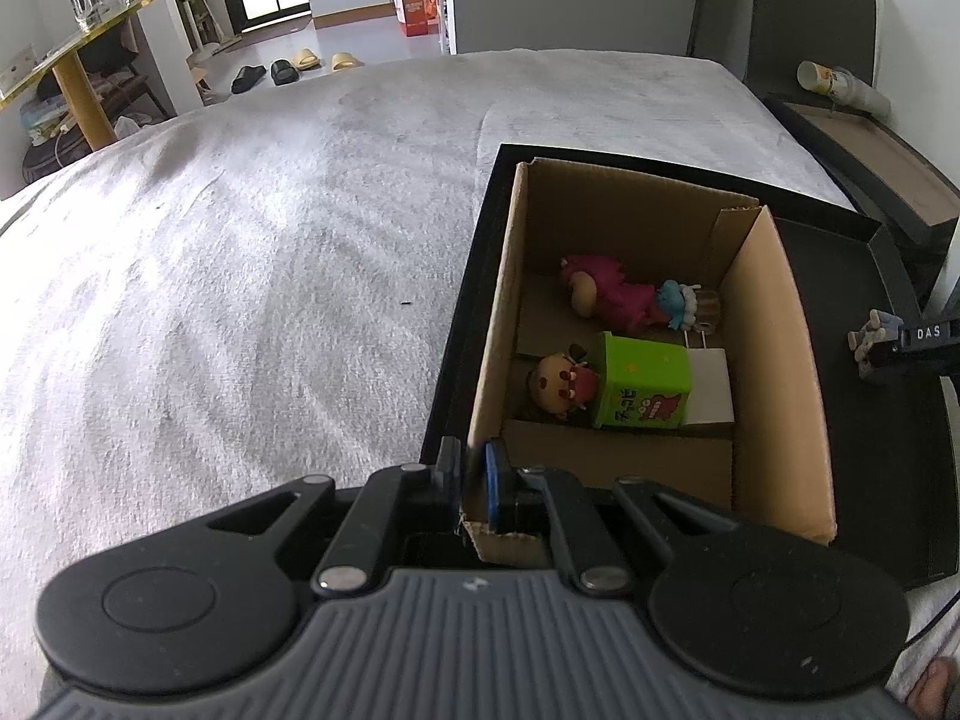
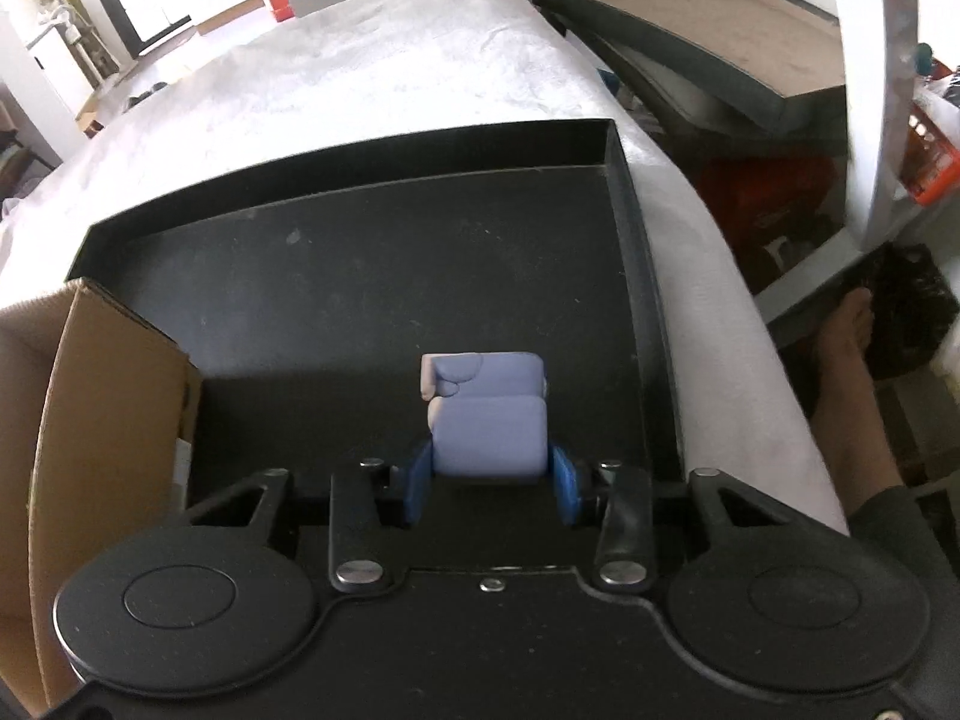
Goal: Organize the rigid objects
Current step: 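Grasp the lavender cube with the right gripper and lift it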
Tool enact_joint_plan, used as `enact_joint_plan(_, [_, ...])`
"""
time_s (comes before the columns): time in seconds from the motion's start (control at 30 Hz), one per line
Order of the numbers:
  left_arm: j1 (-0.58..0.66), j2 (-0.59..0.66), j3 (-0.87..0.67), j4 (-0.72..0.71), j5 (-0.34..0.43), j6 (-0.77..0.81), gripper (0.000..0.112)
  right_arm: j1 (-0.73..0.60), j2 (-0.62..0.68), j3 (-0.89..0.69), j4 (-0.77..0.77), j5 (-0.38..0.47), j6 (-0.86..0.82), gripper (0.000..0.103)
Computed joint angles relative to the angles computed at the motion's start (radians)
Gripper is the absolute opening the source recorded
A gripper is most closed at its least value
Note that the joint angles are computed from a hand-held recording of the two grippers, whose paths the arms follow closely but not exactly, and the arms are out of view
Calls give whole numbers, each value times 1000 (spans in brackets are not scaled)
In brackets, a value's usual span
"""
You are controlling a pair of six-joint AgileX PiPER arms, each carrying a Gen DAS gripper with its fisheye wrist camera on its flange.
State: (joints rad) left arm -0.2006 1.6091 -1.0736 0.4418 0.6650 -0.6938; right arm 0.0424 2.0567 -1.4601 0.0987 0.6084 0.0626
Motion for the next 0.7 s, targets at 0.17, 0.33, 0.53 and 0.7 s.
enact_joint_plan(0.17, [0, -4, 10, 8, -9, -10, 7, -10, -55, 73, 37, -16, -33, 38])
enact_joint_plan(0.33, [3, -6, 11, 2, -13, -10, 7, -21, -110, 137, 52, -31, -33, 38])
enact_joint_plan(0.53, [6, -12, 17, -6, -24, -3, 7, -15, -170, 199, 67, -54, -41, 38])
enact_joint_plan(0.7, [12, -17, 22, -20, -32, 9, 7, -13, -198, 220, 69, -58, -37, 38])
